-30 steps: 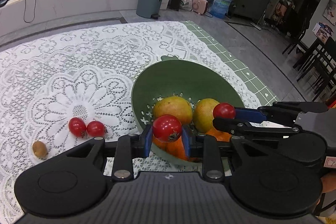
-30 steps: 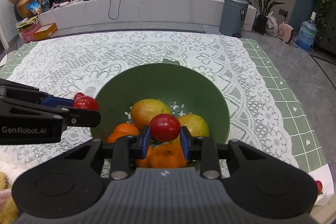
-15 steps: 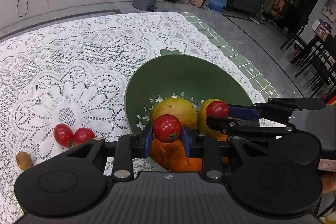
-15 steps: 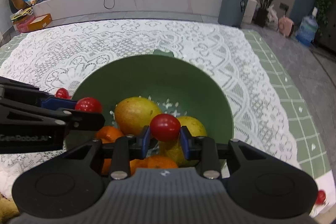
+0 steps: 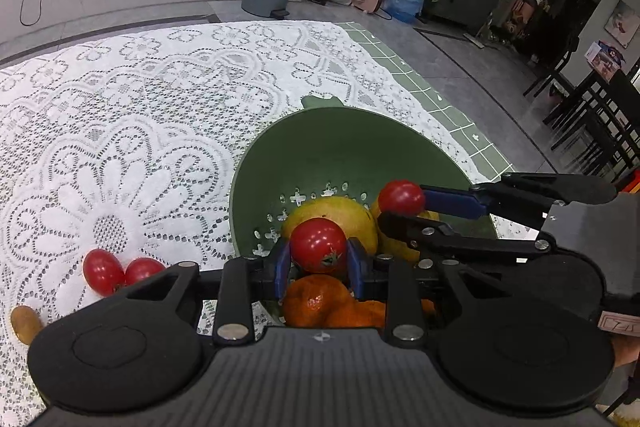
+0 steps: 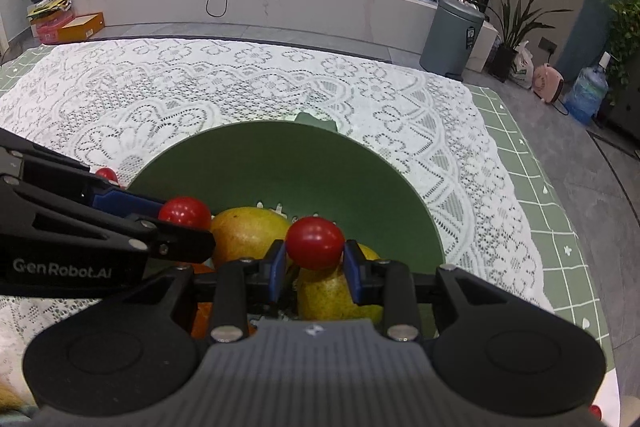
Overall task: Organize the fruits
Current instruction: 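Carry both tomatoes over the green colander and open both tools to drop them, then withdraw both tools from the colander toward the remaining kiwis and tomatoes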
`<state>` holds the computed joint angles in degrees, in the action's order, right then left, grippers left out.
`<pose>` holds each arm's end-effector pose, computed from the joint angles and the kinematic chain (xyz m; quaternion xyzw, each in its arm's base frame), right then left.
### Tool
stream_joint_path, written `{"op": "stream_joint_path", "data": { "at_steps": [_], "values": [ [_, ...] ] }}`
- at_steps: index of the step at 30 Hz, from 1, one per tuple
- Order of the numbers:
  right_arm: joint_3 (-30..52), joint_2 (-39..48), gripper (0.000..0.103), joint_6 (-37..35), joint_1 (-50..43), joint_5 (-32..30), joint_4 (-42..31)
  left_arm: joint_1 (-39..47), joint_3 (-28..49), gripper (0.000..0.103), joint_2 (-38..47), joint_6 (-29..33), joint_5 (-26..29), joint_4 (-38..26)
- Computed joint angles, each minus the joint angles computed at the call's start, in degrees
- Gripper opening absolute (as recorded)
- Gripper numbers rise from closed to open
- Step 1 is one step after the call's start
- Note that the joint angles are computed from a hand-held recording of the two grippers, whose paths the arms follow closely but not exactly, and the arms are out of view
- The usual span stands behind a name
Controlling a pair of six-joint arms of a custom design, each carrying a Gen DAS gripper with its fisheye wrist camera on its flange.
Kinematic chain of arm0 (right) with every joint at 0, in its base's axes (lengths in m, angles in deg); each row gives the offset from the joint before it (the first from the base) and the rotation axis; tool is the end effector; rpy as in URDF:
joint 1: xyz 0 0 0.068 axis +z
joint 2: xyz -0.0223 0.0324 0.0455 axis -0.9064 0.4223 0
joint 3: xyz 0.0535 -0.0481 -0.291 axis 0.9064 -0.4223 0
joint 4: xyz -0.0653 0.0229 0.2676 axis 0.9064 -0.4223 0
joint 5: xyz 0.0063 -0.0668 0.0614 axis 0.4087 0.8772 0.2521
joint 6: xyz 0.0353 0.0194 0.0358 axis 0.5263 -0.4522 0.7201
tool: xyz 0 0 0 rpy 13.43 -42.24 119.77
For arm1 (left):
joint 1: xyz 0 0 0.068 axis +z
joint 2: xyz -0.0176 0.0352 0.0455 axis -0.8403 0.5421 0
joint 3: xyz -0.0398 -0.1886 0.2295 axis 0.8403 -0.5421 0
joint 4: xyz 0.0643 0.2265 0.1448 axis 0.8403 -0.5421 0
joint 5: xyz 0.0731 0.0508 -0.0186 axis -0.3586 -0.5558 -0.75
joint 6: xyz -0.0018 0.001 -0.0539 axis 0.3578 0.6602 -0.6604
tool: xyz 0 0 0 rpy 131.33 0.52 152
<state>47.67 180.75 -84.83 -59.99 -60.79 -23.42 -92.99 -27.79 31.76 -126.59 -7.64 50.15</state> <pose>0.3092 0.0388 0.1417 -0.3354 0.8717 0.0803 0.3482 0.2436 -0.1675 0.1982 -0.0675 0.9359 -0.1348 0.3183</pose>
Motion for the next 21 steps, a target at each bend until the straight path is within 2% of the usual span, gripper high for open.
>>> {"op": "stream_joint_path", "data": {
  "at_steps": [7,14,21],
  "values": [
    [0.6,0.5,0.033,-0.5,-0.2,-0.5,-0.3,0.3,-0.4,0.039,-1.2,-1.1,0.5,-0.3],
    [1.0,-0.1,0.038,-0.2,-0.7,-0.9,-2.4,-0.7,-0.4,0.051,-3.4,-1.4,-0.8,-1.9],
    [0.3,-2.8,0.054,0.7,-1.1,-1.4,-4.1,-2.8,-0.5,0.053,-6.8,-2.9,-2.9,-4.7]
  ]
}}
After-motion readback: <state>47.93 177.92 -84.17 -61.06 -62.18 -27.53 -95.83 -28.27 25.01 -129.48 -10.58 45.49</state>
